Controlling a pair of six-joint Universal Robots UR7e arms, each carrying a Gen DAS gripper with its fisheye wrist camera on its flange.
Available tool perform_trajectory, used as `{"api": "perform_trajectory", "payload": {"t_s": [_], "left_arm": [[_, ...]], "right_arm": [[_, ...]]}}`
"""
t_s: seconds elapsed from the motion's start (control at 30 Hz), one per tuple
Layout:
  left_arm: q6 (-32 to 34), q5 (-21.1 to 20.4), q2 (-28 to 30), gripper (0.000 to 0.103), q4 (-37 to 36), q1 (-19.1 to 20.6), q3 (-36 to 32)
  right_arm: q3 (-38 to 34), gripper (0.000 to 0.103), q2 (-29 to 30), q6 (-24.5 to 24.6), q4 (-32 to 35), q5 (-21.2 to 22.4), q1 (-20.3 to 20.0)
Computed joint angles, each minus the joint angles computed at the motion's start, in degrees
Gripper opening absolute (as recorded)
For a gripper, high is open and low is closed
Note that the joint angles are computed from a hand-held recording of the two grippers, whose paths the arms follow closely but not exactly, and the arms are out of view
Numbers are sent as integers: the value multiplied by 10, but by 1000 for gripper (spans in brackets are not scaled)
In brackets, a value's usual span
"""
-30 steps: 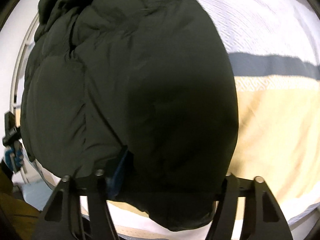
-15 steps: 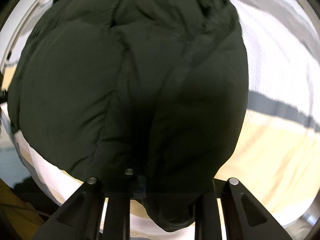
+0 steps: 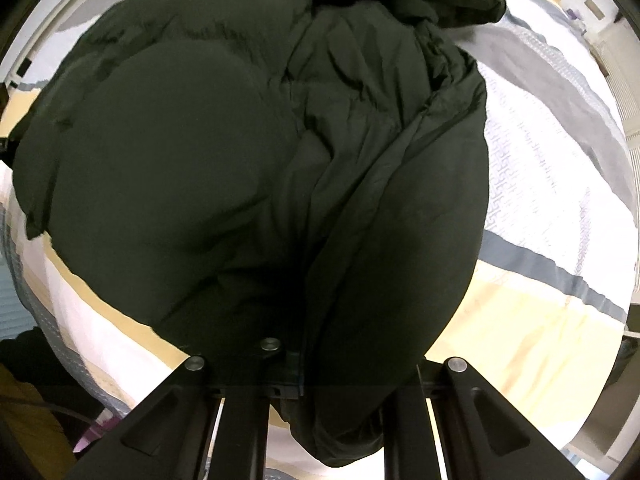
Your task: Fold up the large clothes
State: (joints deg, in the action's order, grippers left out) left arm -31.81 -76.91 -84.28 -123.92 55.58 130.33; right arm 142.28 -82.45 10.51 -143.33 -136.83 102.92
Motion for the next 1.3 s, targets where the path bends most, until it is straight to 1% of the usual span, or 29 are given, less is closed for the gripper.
{"api": "perform_trajectory", "payload": {"t_s": [0.07,0.1,0.2,0.27,0.3,0.33,0.37,0.4,0.47,0.5,0.53,0.57,0.63,0.67,0.7,0.77,0.8,0.87,1.0,1.07,1.17,1.2,1.27,1.3], "left_arm": [[0,-3,-2,9,1,-1,-6],[4,-5,1,8,0,1,-15],[1,-14,2,8,-10,-9,-23],[-6,-23,-2,8,-25,-15,-24],[-6,-26,-6,8,-29,-14,-26],[-10,-32,-6,8,-43,-16,-28],[-15,-38,-5,8,-59,-20,-31],[-18,-43,-9,8,-71,-21,-33],[-22,-50,-10,8,-95,-23,-39],[-19,-53,-14,8,-104,-21,-44],[-20,-57,-11,8,-122,-21,-49],[-19,-58,-6,8,-141,-22,-56],[-13,-57,3,8,-164,-21,-71],[-9,-55,10,8,-177,-20,-82],[-7,-53,15,8,-186,-19,-89],[4,-53,34,8,-211,-12,-113],[9,-52,46,8,-226,-10,-127],[24,-50,73,8,-247,-5,-163],[68,-41,141,8,-275,6,-258],[83,-35,182,8,-282,13,-313],[97,-16,252,8,-273,25,-407],[98,-12,269,8,-269,28,-427],[99,-1,314,8,-251,38,-484],[103,11,344,8,-232,43,-523]], "right_arm": [[-4,12,-34,-7,18,13,-6],[-8,12,-64,-18,32,18,-15],[-21,12,-82,-2,52,40,-3],[-32,12,-112,-3,76,53,-2],[-40,12,-116,11,87,62,9],[-51,12,-116,9,87,70,8],[-64,12,-124,6,94,80,4],[-69,12,-143,-14,85,99,-16],[-88,12,-168,-14,92,124,-24],[-83,12,-190,5,101,134,-12],[-84,12,-197,0,89,146,-22],[-86,12,-194,4,71,156,-22],[-106,12,-196,8,58,168,-22],[-109,12,-197,-4,36,180,-36],[-116,12,-198,-3,28,186,-38],[-138,12,-192,-3,15,199,-47],[-144,12,-186,-14,-2,207,-59],[-170,12,-172,-17,-16,215,-65],[-237,12,-136,-20,-38,230,-76],[-277,12,-109,-19,-44,224,-82],[-332,12,-63,-19,-59,222,-97],[-343,12,-51,-19,-64,223,-102],[-377,12,-24,-8,-66,229,-120],[-397,12,-5,2,-67,236,-134]]}}
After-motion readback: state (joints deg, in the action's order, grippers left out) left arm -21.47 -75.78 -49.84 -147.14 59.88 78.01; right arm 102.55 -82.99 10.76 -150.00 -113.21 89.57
